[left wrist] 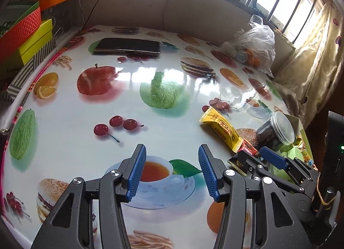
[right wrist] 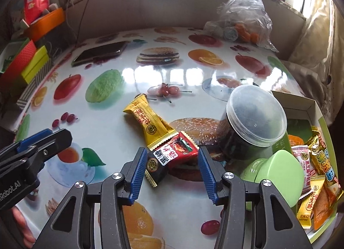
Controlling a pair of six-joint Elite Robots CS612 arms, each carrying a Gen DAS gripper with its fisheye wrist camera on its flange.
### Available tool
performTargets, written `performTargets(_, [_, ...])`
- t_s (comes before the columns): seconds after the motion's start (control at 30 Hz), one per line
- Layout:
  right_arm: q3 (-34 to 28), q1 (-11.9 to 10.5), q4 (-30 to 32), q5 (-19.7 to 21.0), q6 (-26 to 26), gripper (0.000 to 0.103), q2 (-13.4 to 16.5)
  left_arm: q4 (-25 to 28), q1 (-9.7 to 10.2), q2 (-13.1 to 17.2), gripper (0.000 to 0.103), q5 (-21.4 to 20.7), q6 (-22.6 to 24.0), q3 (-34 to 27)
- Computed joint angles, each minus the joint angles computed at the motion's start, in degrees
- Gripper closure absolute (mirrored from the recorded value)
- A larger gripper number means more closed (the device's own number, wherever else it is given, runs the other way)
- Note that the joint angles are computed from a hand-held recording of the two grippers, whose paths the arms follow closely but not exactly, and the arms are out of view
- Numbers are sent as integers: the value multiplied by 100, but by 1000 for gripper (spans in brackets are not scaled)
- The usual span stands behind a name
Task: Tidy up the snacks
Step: 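Grasp the red packet with the right tool while the left tool grasps the yellow packet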
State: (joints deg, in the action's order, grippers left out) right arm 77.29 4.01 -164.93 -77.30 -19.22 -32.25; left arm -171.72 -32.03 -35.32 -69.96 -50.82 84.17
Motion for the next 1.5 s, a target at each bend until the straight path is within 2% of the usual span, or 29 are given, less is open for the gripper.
performTargets(0.23, [-40,12,-49,51,87,55,65,-1,21,18,51,-37,28,-40])
performTargets(0.33, [-8,-12,-30,233,48,63,57,-4,24,31,51,-53,54,-69])
performTargets(0.37, [-15,-25,87,316,33,71,54,21,24,34,51,-45,60,-83])
performTargets(0.4, [-14,-40,162,424,40,73,53,32,23,38,51,-43,65,-95])
performTargets(0.47, [30,-65,156,556,8,74,46,4,28,43,51,-65,82,-106])
performTargets(0.6, [145,-122,160,933,-255,80,6,25,30,45,51,-74,80,-124])
performTargets(0.77, [334,-160,338,1204,-768,84,-117,118,56,97,51,-161,75,-265])
performTargets(0.97, [589,-215,321,1152,-1246,88,-254,156,152,296,51,-663,66,-654])
performTargets(1.1, [683,-302,318,1146,-1260,88,-308,319,170,463,51,-824,210,-992])
performTargets(1.27, [717,-405,294,1180,-1145,88,-320,606,182,626,51,-865,188,-1356])
performTargets(1.5, [715,-485,281,1212,-1041,88,-317,1277,197,805,51,-849,28,-1754])
